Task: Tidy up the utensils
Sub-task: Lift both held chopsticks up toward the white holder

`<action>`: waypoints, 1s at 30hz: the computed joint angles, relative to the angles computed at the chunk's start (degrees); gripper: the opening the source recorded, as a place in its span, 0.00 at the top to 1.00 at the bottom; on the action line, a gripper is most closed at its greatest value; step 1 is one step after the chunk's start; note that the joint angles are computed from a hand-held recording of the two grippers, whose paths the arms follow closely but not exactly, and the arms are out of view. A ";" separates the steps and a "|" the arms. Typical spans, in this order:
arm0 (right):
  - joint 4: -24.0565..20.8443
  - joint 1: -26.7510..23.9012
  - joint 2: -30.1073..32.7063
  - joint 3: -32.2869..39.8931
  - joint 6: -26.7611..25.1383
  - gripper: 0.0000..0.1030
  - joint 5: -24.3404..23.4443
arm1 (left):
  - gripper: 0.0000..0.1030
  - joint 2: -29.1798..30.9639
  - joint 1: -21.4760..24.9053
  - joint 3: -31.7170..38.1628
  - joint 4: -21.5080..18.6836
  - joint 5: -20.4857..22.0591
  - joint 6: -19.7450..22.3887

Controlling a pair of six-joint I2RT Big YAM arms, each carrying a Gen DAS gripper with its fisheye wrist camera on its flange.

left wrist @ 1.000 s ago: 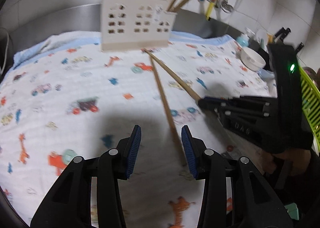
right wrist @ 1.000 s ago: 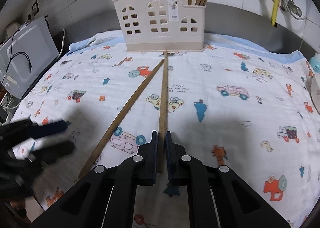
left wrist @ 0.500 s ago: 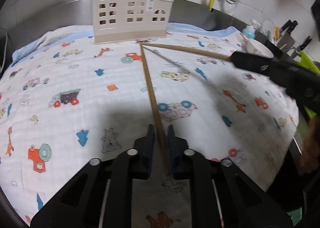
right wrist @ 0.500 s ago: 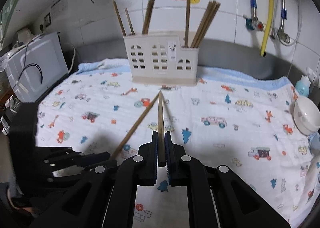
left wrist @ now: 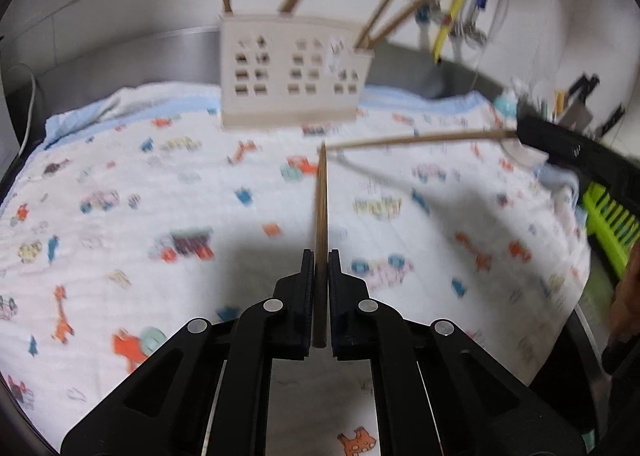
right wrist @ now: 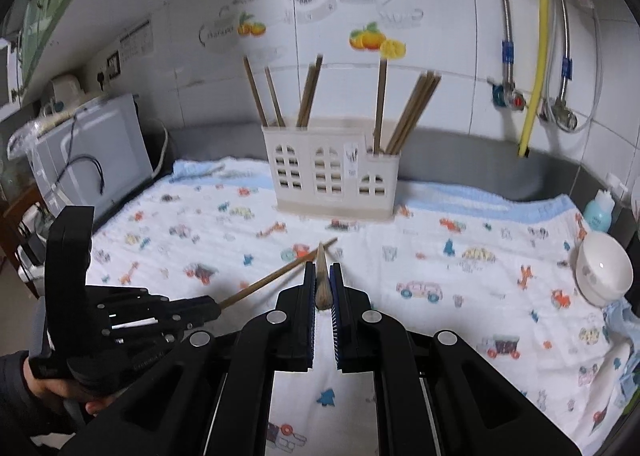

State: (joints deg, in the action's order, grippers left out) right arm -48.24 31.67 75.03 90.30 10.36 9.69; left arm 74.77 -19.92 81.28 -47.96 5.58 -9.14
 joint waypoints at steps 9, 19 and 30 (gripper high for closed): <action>1.10 -1.40 0.90 6.00 -0.87 0.93 -3.28 | 0.95 -0.76 2.26 3.03 5.99 1.16 -1.09; -1.58 -2.73 4.71 14.82 -3.94 0.93 -6.86 | 0.95 2.85 3.02 9.37 6.54 4.37 -0.19; -12.14 -6.52 13.38 34.14 -10.19 0.93 -6.34 | 0.95 8.51 3.31 20.80 3.39 3.51 4.98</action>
State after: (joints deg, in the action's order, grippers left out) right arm -60.38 25.15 88.40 124.44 0.16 3.35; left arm 83.27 -16.61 102.08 -44.57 9.09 -4.16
